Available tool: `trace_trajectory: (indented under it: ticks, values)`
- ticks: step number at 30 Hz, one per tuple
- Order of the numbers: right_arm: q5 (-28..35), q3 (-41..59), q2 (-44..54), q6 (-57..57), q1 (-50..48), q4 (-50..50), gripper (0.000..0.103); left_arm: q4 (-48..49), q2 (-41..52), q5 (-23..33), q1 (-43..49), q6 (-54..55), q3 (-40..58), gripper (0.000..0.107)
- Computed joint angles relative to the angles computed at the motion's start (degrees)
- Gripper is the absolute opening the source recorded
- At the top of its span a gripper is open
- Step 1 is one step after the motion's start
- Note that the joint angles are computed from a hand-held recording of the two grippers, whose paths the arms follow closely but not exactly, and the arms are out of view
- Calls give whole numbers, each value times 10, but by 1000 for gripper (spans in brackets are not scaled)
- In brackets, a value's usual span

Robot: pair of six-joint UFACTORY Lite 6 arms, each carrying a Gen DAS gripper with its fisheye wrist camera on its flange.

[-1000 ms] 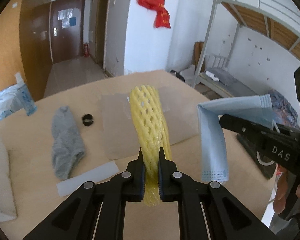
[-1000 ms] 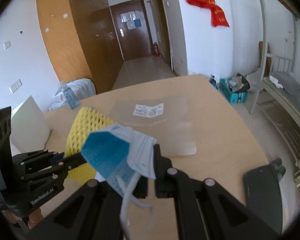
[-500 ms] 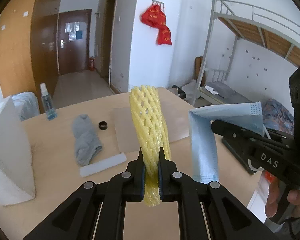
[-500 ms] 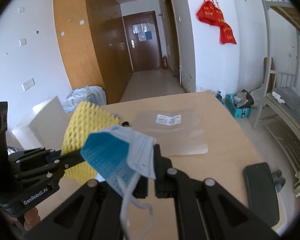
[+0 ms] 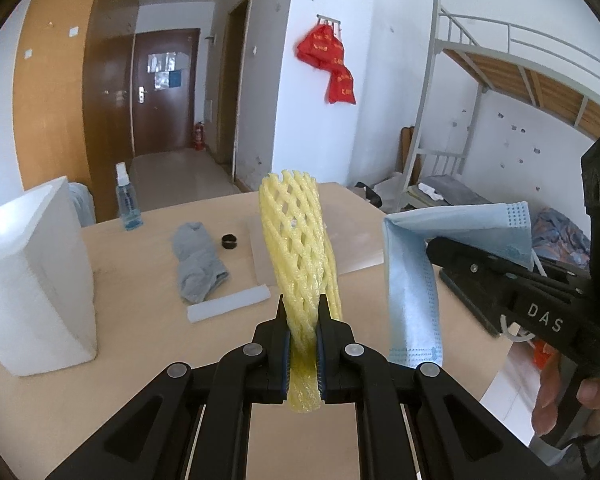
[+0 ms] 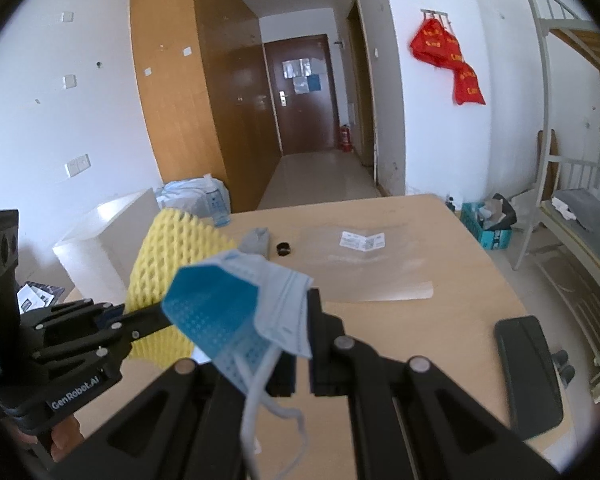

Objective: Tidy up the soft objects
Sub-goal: 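Lift the yellow net with the left gripper while the right gripper carries the mask toward the foam box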

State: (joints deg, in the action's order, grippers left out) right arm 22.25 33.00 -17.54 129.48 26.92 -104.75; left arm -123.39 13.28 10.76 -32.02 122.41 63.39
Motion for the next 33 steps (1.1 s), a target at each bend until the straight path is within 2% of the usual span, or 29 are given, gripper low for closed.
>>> trace_trajectory:
  ticks: [8, 14, 19, 21, 29, 31, 33]
  values:
    - [3, -1, -13, -39, 8, 37, 6, -47, -19, -13, -5, 37, -17, 10]
    - [7, 25, 20, -33, 14, 26, 6, -104, -32, -9, 23, 89, -30, 10]
    - [1, 64, 71, -7, 19, -3, 6, -237, -62, -11, 53, 223, -62, 10]
    - [-4, 90, 98, 0, 27, -13, 6, -261, -82, -12, 69, 245, -78, 10]
    - [-22, 210, 206, -27, 70, -5, 6, -121, -115, -14, 148, 111, -94, 10]
    - [-27, 243, 232, -44, 78, 8, 6, -49, -120, -5, 178, 41, -97, 10]
    - [-39, 280, 261, -65, 81, 25, 6, -52, -121, -6, 195, 45, -98, 10]
